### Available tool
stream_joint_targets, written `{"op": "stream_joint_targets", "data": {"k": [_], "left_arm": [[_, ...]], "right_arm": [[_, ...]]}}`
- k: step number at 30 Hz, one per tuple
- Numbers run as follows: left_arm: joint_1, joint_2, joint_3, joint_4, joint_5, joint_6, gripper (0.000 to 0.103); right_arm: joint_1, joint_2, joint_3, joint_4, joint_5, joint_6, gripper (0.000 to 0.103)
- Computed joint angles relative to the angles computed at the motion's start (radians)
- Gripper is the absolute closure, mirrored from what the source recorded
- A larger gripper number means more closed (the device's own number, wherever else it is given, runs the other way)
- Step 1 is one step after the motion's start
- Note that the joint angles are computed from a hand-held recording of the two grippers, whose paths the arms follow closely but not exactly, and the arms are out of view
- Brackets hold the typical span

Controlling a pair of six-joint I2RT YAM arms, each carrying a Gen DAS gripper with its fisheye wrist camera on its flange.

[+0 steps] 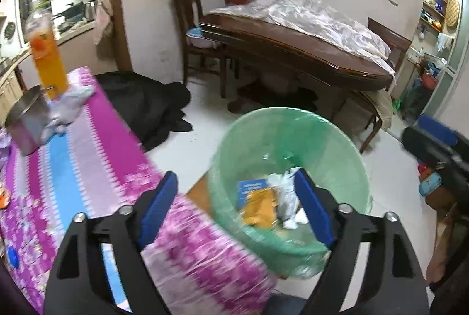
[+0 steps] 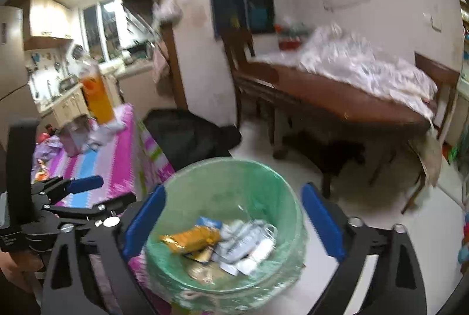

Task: Collect trash
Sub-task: 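Swing both grippers back over the table toward the remaining trash, then grasp the green scrubber with the left gripper while the right gripper grasps the blue bottle cap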

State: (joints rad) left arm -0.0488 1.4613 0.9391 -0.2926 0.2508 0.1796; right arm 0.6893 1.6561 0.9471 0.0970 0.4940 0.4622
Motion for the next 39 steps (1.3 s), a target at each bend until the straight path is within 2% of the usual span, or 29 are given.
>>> {"op": "stream_joint_targets", "data": {"k": [6,12,15,18,21,25,27,29,33,39], "left_arm": [[0.279,-0.099,-0.060,-0.053,0.110,0.132,0.013],[0.631,-0.075,-0.006,-0.113,0.230,0.293,0.011],[0.847,0.024,0.076,-0.119,0.269,0.371,0.011],[0.980,0.127,0.150,-0.087,0.238,0.408,0.011],[1.112,0.268,0.285,-0.100,0.240,0.418,0.011],[1.200,0.394,0.417,-0.137,0.248,0.434,0.013],[1.217,0.457,0.495,-0.200,0.266,0.471,0.024],[1.225,0.497,0.540,-0.246,0.279,0.494,0.031],[1.221,0.550,0.580,-0.279,0.277,0.510,0.042],[1.209,0.620,0.648,-0.295,0.266,0.506,0.049]], "right_arm": [[0.126,0.049,0.089,0.034,0.019,-0.017,0.005],[0.216,0.171,0.248,-0.008,-0.017,-0.034,0.005],[0.240,0.226,0.312,-0.026,-0.054,-0.021,0.005],[0.262,0.281,0.370,-0.037,-0.086,-0.010,0.005],[0.281,0.344,0.441,-0.057,-0.119,-0.005,0.005],[0.312,0.440,0.566,-0.102,-0.160,-0.009,0.005],[0.328,0.484,0.621,-0.119,-0.173,-0.015,0.005],[0.338,0.519,0.667,-0.135,-0.189,-0.019,0.005],[0.354,0.601,0.789,-0.189,-0.208,-0.025,0.005],[0.362,0.710,0.953,-0.264,-0.244,-0.035,0.005]]}}
